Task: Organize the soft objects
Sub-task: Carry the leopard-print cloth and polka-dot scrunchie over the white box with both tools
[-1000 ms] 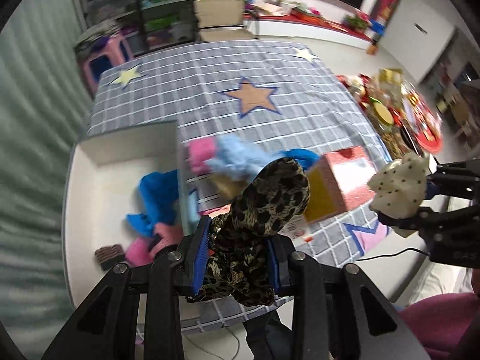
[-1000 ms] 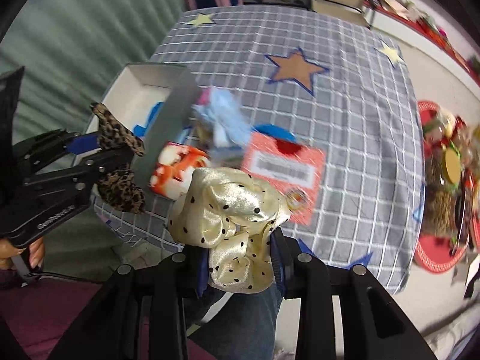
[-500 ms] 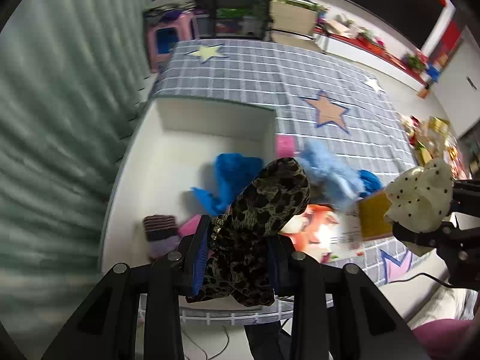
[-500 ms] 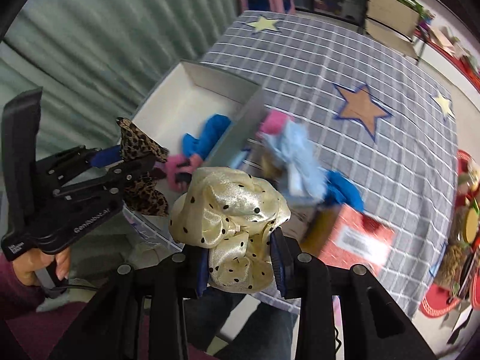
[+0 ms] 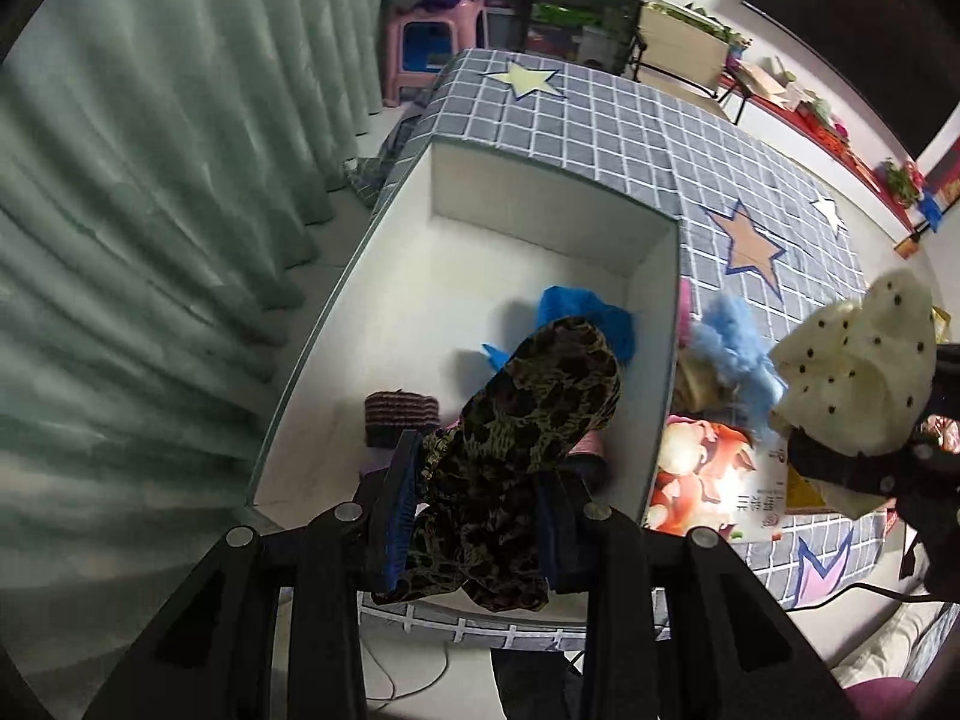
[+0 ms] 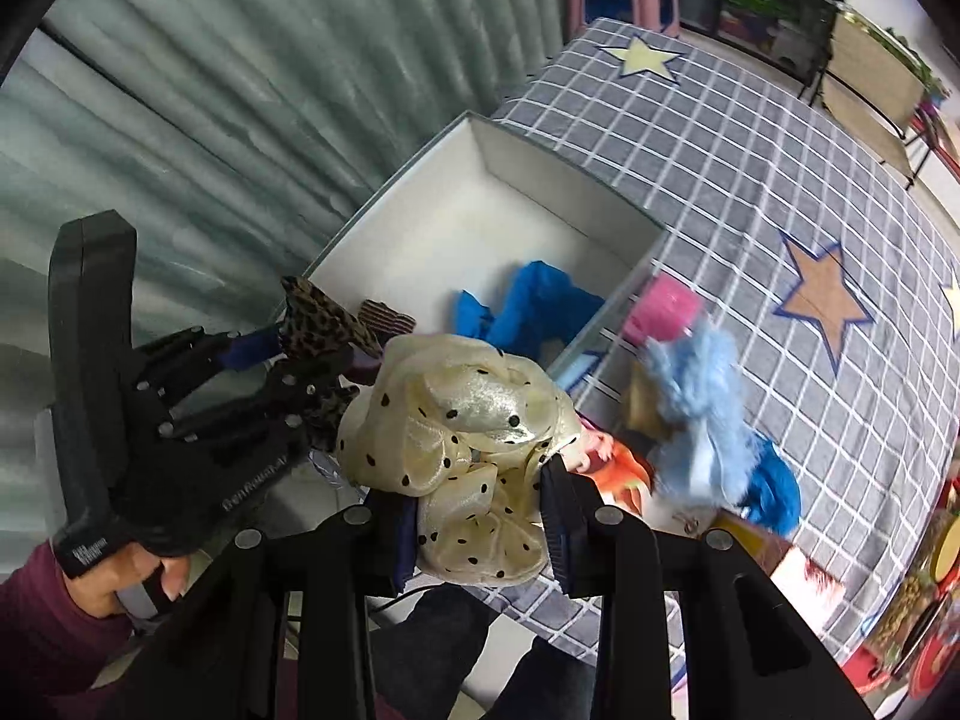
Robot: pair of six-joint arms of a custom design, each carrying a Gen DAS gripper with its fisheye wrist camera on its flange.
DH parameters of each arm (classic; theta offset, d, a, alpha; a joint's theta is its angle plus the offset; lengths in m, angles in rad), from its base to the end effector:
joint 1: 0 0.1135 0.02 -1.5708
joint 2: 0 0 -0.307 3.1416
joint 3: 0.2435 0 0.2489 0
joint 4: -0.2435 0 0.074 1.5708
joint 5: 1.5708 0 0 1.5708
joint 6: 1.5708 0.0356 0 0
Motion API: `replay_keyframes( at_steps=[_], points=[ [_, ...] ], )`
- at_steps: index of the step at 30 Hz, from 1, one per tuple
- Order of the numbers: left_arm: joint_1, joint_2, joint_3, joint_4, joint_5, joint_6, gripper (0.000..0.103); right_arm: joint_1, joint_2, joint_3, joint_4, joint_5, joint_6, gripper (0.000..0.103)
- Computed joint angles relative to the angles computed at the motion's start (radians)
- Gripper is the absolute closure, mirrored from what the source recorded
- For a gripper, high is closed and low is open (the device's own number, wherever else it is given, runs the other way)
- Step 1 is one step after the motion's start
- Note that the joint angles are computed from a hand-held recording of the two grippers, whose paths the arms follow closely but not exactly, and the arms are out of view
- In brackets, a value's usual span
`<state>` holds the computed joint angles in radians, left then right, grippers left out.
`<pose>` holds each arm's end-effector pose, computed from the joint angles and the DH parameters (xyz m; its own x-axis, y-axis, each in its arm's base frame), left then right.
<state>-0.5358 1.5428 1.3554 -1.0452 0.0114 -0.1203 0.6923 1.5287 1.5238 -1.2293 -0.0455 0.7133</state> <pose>0.2545 -0.1516 0.3309 -0.8669 0.3752 -0.3281 0.4127 0.9095 -0.0505 0.2184 0.1832 0.3756 -0.9742 0.0413 -0.2217 -0.0155 0.9685 0.2486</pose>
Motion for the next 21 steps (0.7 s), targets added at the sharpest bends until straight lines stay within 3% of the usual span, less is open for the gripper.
replay_keyframes(
  at_steps=[21],
  points=[
    [0.019, 0.021, -0.002, 0.000, -0.009, -0.015, 0.066, -0.032, 0.131, 0.123, -0.003, -0.037, -0.083, 0.068]
  ],
)
